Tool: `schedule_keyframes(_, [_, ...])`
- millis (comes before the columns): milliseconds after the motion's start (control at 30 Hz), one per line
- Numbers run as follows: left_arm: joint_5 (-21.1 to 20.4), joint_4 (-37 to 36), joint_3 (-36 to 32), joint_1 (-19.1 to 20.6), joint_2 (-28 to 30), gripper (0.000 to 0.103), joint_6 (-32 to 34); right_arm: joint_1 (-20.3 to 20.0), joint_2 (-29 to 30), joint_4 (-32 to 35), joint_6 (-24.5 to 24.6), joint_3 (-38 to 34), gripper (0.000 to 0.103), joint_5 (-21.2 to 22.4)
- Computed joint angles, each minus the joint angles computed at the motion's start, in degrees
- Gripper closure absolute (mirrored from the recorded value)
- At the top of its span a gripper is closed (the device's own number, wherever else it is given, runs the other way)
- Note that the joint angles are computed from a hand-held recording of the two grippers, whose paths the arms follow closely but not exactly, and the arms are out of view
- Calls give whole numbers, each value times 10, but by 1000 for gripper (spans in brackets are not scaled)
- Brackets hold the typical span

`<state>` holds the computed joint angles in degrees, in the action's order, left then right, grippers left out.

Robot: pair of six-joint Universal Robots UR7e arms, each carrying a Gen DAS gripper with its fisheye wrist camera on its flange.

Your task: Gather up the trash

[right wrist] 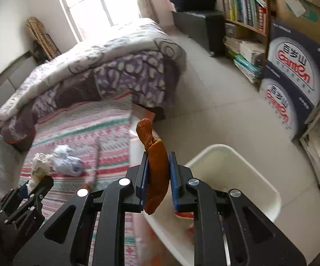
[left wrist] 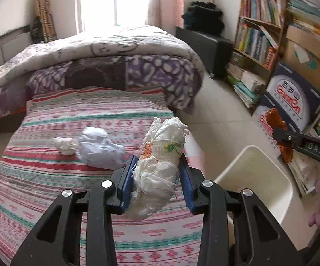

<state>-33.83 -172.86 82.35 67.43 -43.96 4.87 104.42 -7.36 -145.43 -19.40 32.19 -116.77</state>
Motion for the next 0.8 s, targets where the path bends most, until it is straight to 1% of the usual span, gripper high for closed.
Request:
schedule_keyframes(67, [-14, 15, -6, -1, 5, 65, -10, -3, -1, 8, 3, -3, 86, -16])
schedule_keyframes(167, [-38, 35, -16, -1, 15, 65, -18, -7, -6, 18, 13, -2, 86, -27])
schedule_keyframes(267, [-56, 48, -25, -1, 24, 65, -23, -12, -16, 12, 23, 11, 82, -39])
schedule_keyframes(300, [-61, 54, -27, -1, 28, 65, -25, -13, -20, 10, 26, 14, 71, -41])
schedule_keyframes(367, [-75, 66, -34, -2, 35, 65, -29, -16, -28, -6, 33, 27, 57, -45])
schedule_keyframes(433, [-84, 71, -40, -3, 43, 65, -24, -19, -35, -16, 39, 34, 54, -48])
schedule_keyframes(500, [-89, 74, -44, -5, 50, 65, -20, -22, -42, -24, 47, 42, 47, -47])
schedule_keyframes(633, [-106, 93, -53, -5, 61, 64, -28, -27, -50, -32, 59, 47, 41, -47])
schedule_keyframes(800, [-128, 114, -71, -5, 74, 64, -36, -33, -58, -42, 73, 52, 26, -52])
